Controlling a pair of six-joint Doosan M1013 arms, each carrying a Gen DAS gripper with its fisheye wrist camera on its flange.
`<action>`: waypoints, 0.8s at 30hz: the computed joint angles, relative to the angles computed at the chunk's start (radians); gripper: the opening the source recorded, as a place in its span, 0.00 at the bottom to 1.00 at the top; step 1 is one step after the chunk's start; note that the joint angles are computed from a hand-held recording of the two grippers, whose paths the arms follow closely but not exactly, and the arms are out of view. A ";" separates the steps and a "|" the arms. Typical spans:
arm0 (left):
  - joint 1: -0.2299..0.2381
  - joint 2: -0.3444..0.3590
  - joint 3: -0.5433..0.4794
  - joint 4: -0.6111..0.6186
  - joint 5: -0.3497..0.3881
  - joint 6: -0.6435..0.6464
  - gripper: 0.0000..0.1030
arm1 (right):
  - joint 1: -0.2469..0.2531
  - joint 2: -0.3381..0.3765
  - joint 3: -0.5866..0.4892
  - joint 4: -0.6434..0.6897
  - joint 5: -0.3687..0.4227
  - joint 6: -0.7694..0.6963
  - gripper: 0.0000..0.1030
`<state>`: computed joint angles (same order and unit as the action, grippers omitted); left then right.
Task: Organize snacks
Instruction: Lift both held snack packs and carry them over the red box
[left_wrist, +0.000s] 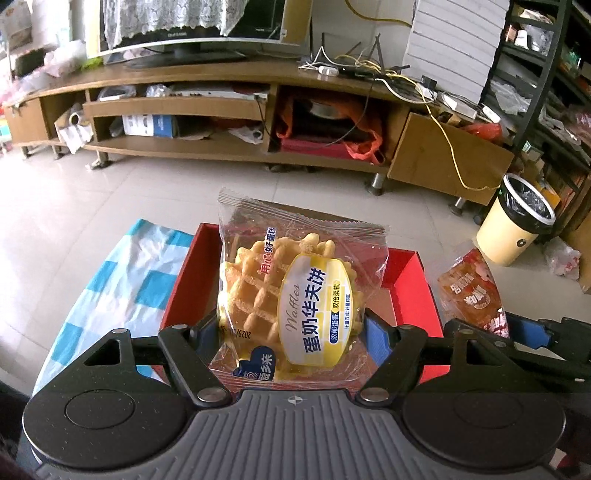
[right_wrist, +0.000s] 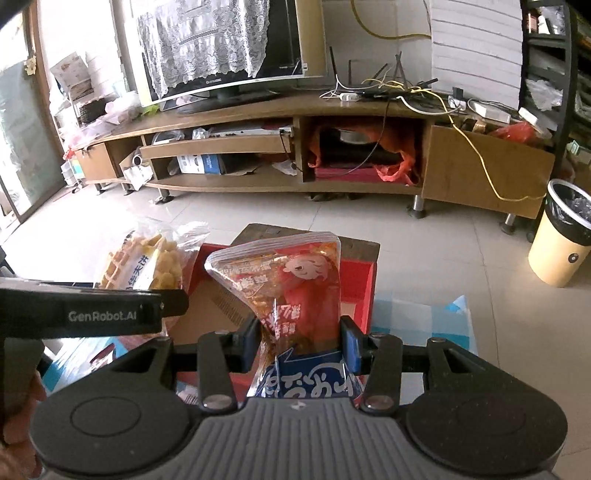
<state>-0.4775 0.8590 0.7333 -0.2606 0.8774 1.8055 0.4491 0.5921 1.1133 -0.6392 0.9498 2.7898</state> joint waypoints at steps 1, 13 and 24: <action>0.000 0.007 -0.012 0.002 0.008 -0.004 0.78 | -0.003 0.003 -0.004 0.001 0.002 -0.003 0.42; -0.009 0.069 -0.108 0.057 0.056 -0.049 0.78 | -0.037 0.048 -0.044 0.076 0.019 -0.067 0.42; -0.015 0.115 -0.172 0.112 0.115 -0.086 0.78 | -0.053 0.084 -0.070 0.133 0.029 -0.112 0.42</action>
